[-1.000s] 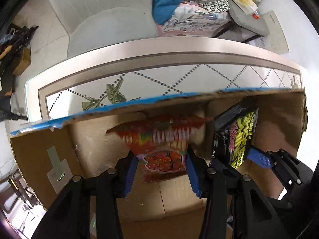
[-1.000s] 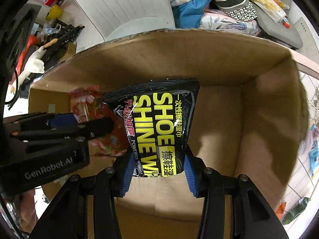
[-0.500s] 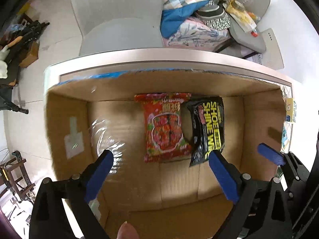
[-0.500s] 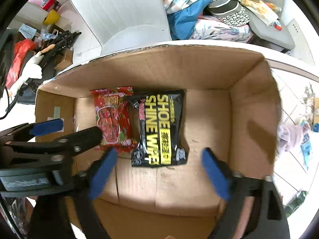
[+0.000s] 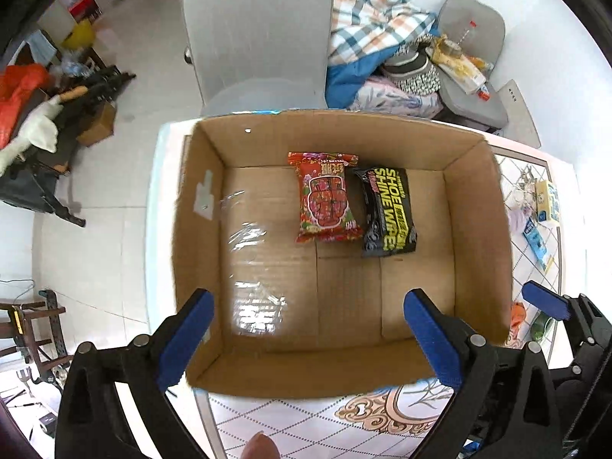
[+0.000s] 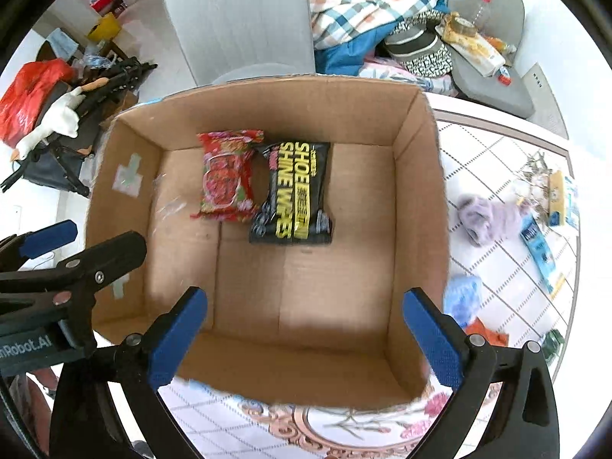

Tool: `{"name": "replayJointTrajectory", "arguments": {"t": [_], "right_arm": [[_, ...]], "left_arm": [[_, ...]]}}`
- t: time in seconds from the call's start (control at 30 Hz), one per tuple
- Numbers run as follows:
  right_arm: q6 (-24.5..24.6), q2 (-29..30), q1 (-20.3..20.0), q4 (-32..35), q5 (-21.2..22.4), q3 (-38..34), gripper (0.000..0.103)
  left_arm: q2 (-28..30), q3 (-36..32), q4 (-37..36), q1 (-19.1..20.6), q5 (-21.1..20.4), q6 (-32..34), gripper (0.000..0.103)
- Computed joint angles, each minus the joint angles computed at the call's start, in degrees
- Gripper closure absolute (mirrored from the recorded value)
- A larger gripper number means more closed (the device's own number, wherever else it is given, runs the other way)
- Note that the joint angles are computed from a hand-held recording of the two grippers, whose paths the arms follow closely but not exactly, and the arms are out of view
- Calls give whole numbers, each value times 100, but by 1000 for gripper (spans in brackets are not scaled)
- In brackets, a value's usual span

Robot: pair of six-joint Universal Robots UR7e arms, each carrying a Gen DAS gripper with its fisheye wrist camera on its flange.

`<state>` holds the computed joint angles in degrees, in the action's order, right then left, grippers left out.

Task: Organize soft objects
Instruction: 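Carry both packs into the cardboard box and open both tools, then grasp the orange snack bag with the left tool while the right grasps the green bag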

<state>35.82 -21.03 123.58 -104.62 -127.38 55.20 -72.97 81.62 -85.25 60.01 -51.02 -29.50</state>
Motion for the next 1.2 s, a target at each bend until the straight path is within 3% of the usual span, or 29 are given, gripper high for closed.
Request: {"name": "replayJointTrajectory", "arguments": {"t": [0.2,0.37,0.6,0.7,0.87,1.03,1.1,1.2], "right_arm": [[149,-643,350,-362,-170,845,0],[330,-1074,555,-655,-33,1352,0],[294,-1578,724,-1158,167,1882,0],[456,-2016,666,-1355,198,2342,0],[1263,-3143,352,-1555,-12,3571,0],[2347,-4497,-338,-1381,-393,4940,0],[2516,-4925,-735,-1398,-361,5403,0],[2355,-5390,-1402,-1735,-77,6032,0]], "left_arm": [[-602,501,108,-461,279,-286,1],[-914,672,334,-821,316,-576,1],[-1012,734,419,-1298,340,-855,1],[-853,759,450,-1580,533,-857,1],[-191,744,73,-1880,512,-345,1],[797,699,-340,-1928,223,258,1],[1214,683,-391,-1914,91,437,1],[1788,676,-397,-1885,-134,587,1]]}}
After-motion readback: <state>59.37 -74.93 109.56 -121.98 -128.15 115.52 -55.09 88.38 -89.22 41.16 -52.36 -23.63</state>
